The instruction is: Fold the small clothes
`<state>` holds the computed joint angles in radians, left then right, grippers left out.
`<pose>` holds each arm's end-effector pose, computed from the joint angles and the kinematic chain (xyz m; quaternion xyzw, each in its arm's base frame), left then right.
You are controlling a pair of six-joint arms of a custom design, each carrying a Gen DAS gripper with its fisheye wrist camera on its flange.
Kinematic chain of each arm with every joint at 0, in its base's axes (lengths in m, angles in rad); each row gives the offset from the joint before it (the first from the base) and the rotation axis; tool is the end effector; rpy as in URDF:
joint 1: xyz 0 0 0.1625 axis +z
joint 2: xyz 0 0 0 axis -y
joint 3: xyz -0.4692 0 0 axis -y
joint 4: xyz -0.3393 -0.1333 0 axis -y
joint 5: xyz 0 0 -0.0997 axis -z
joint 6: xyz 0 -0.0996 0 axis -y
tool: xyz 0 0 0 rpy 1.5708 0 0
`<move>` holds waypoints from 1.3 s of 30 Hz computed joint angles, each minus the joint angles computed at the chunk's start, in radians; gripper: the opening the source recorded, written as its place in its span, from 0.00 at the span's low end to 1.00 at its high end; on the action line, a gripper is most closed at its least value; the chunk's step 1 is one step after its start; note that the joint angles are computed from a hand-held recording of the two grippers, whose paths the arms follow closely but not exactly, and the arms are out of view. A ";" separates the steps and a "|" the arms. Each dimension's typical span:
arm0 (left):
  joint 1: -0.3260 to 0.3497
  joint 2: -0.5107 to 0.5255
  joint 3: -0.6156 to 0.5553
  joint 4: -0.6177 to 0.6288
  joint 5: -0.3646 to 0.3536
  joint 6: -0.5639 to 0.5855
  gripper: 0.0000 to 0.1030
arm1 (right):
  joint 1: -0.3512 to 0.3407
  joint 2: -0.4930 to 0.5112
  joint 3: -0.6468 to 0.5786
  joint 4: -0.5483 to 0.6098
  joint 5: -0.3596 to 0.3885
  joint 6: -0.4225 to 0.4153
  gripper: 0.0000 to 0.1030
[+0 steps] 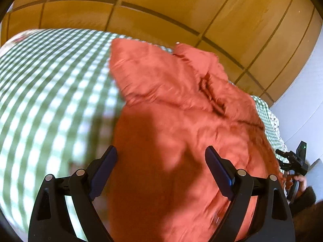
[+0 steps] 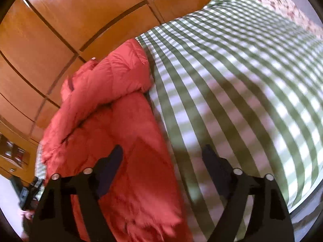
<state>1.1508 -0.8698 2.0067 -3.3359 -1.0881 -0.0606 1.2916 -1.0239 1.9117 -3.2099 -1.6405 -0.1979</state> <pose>-0.0717 -0.6008 0.2004 0.0924 0.9218 -0.3455 0.1494 -0.0436 -0.6105 0.2955 -0.0506 -0.9284 0.3486 0.1181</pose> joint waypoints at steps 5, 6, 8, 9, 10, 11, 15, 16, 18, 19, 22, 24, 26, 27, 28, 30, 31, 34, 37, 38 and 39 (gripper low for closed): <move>0.006 -0.051 0.081 0.046 -0.020 -0.076 0.85 | -0.077 -0.065 0.086 0.016 0.170 0.000 0.74; 0.010 -0.066 0.099 0.061 -0.039 -0.098 0.85 | -0.088 -0.074 0.099 0.024 0.192 -0.005 0.73; 0.013 -0.085 0.122 0.076 -0.058 -0.106 0.85 | -0.117 -0.094 0.132 0.030 0.248 -0.014 0.71; 0.013 -0.096 0.130 0.092 -0.070 -0.111 0.85 | -0.132 -0.103 0.148 0.036 0.278 -0.018 0.70; 0.013 -0.109 0.140 0.118 -0.087 -0.123 0.85 | -0.146 -0.114 0.165 0.041 0.303 -0.026 0.70; 0.013 -0.119 0.147 0.140 -0.099 -0.133 0.85 | -0.162 -0.125 0.187 0.045 0.331 -0.035 0.69; 0.007 -0.147 0.168 0.220 -0.124 -0.175 0.85 | -0.185 -0.135 0.229 0.073 0.377 -0.080 0.68; 0.009 -0.152 0.169 0.241 -0.139 -0.188 0.85 | -0.185 -0.133 0.233 0.082 0.381 -0.092 0.68; 0.010 -0.154 0.169 0.268 -0.149 -0.199 0.85 | -0.186 -0.126 0.248 0.084 0.391 -0.110 0.69; 0.009 -0.153 0.167 0.290 -0.151 -0.205 0.85 | -0.184 -0.119 0.252 0.082 0.389 -0.113 0.70; 0.014 -0.149 0.159 0.348 -0.172 -0.213 0.85 | -0.184 -0.107 0.258 0.083 0.399 -0.122 0.70; 0.023 -0.145 0.151 0.386 -0.199 -0.218 0.85 | -0.182 -0.106 0.261 0.087 0.401 -0.131 0.69; 0.039 -0.133 0.133 0.431 -0.238 -0.229 0.84 | -0.178 -0.107 0.263 0.091 0.393 -0.139 0.64; 0.047 -0.124 0.124 0.448 -0.254 -0.235 0.78 | -0.176 -0.109 0.261 0.096 0.388 -0.143 0.60; 0.055 -0.114 0.112 0.470 -0.276 -0.240 0.74 | -0.174 -0.108 0.259 0.100 0.387 -0.145 0.57; 0.052 -0.098 0.103 0.484 -0.286 -0.235 0.63 | -0.180 -0.109 0.265 0.106 0.402 -0.151 0.50; 0.045 -0.093 0.103 0.480 -0.281 -0.220 0.60 | -0.179 -0.108 0.264 0.111 0.403 -0.151 0.49; 0.033 -0.088 0.105 0.456 -0.306 -0.189 0.32 | -0.178 -0.115 0.264 0.134 0.414 -0.150 0.40; 0.017 -0.099 0.125 0.376 -0.321 -0.164 0.20 | -0.183 -0.127 0.263 0.151 0.448 -0.149 0.32; 0.015 -0.107 0.135 0.345 -0.334 -0.156 0.18 | -0.185 -0.130 0.263 0.155 0.478 -0.144 0.29; 0.013 -0.116 0.147 0.307 -0.351 -0.149 0.17 | -0.189 -0.133 0.261 0.163 0.510 -0.139 0.26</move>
<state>1.1640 -0.9863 2.1542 -3.0293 -1.4391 -0.2094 1.1026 -1.1566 2.1731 -3.0469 -1.1305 -0.3371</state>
